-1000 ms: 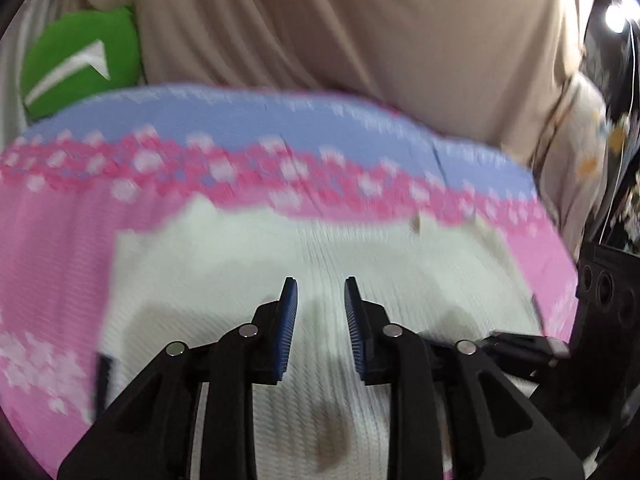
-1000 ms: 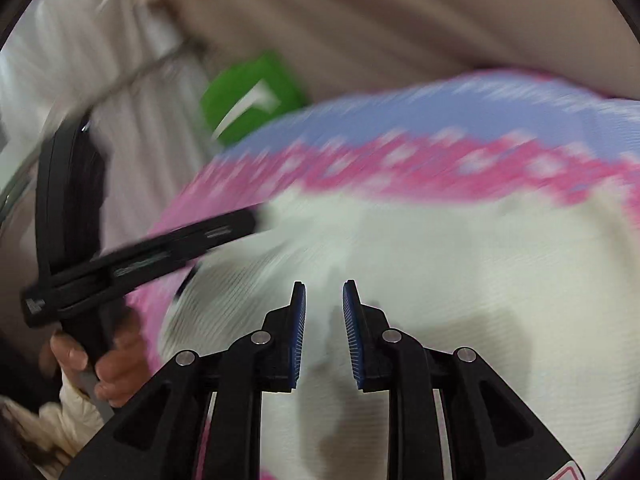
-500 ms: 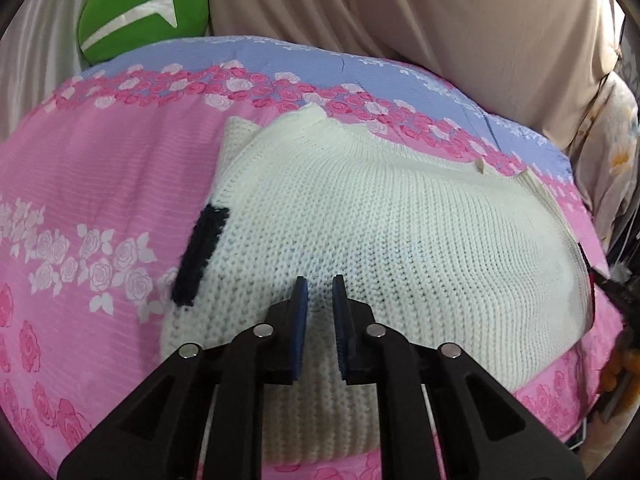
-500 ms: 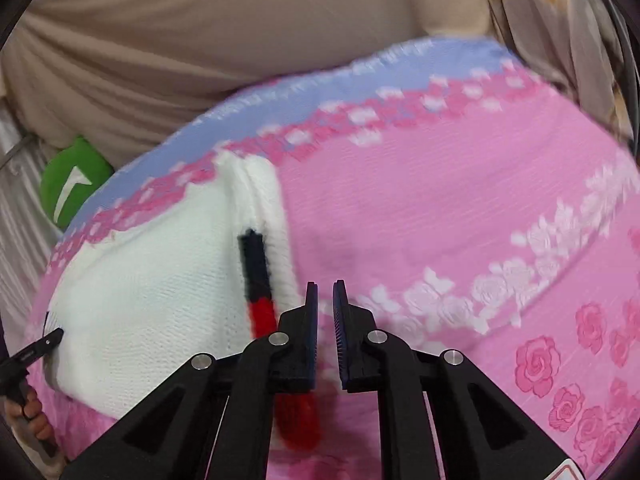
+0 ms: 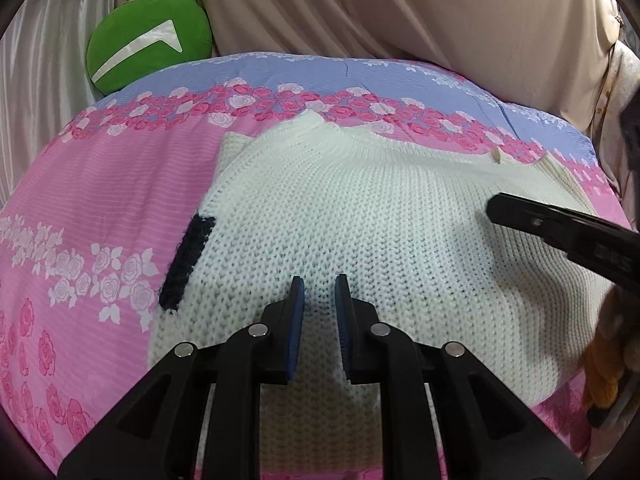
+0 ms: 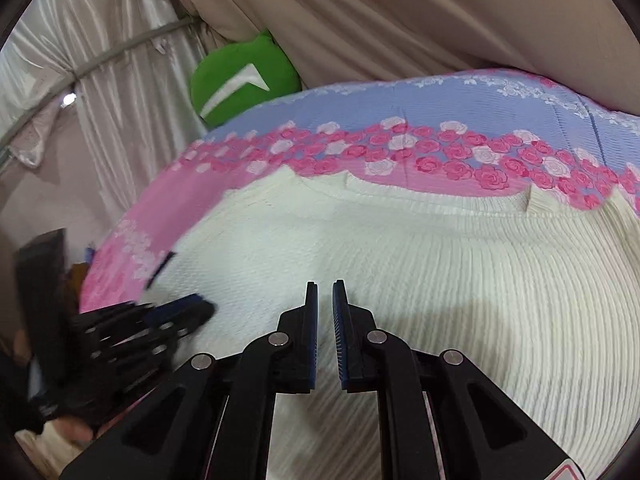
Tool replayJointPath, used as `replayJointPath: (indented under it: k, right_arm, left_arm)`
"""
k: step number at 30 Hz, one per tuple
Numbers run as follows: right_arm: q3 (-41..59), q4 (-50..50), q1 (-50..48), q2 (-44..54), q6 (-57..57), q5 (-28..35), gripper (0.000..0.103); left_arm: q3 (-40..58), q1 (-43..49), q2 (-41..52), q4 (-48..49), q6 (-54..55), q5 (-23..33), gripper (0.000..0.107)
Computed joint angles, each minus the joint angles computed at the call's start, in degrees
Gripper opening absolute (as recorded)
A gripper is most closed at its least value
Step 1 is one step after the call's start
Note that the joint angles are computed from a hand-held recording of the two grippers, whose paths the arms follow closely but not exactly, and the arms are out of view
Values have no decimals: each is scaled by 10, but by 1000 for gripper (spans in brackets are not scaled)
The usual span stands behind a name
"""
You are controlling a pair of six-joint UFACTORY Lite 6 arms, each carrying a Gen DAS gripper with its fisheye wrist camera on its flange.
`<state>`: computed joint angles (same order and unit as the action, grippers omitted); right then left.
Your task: Fold small clothes
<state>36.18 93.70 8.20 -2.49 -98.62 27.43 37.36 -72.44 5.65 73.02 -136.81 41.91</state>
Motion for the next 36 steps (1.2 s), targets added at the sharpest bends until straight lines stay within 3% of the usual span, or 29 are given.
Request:
replayJointPath:
  k: [3,7,9,11,15,17,19,22,25,27,28,29,30,33,34,36]
  right_arm:
    - [7,-20,-100,32,-4,39,0]
    - [30,-75,-315,84,-1,139,0]
    - [44,-87,-400,109,-9,147,0]
    - [77,-126,-477,155,2,212,0]
    - [56,-128,-507,123,-10,213,1]
    - [42,-123,-507,78,-1,219,17]
    - [44,-110,-495,39,8,219,53]
    - [87,-86,-454,41,24,189,61]
    - [172,-99,-382,122,66,139,67]
    - [209,-113,-318,176,92,46,64]
    - [215,-113,-307,194,85,25,41]
    - [209,-103,-312,196,59,29,24]
    - [192,-85,-322,180,36,57,11]
    - [133,-10,-394,116,-47,210,10]
    - [127,4,-410,106,-65,228,10]
    - [171,-12,-410,151,-38,193,9]
  left_arm:
    - [-6,2,-4,9,-7,-5,15]
    - [-16,7,-10,27,-20,-13,15]
    - [-17,9,-8,32,-23,-14,15]
    - [-16,9,-5,36,-24,-12,15]
    - [-6,5,-4,16,0,-3,15]
    - [-15,9,-42,11,13,-3,17]
    - [-31,33,-101,24,26,4,37]
    - [-27,116,-141,66,47,-29,55]
    - [21,263,-76,165,6,-174,57]
    - [61,316,-9,210,-35,-237,50]
    - [82,327,23,217,-39,-245,34]
    - [91,322,40,200,-24,-229,22]
    - [90,311,47,196,-28,-201,2]
    - [39,292,-4,263,-113,-160,0]
    - [37,288,-5,252,-106,-137,0]
    - [52,303,22,228,-82,-127,0]
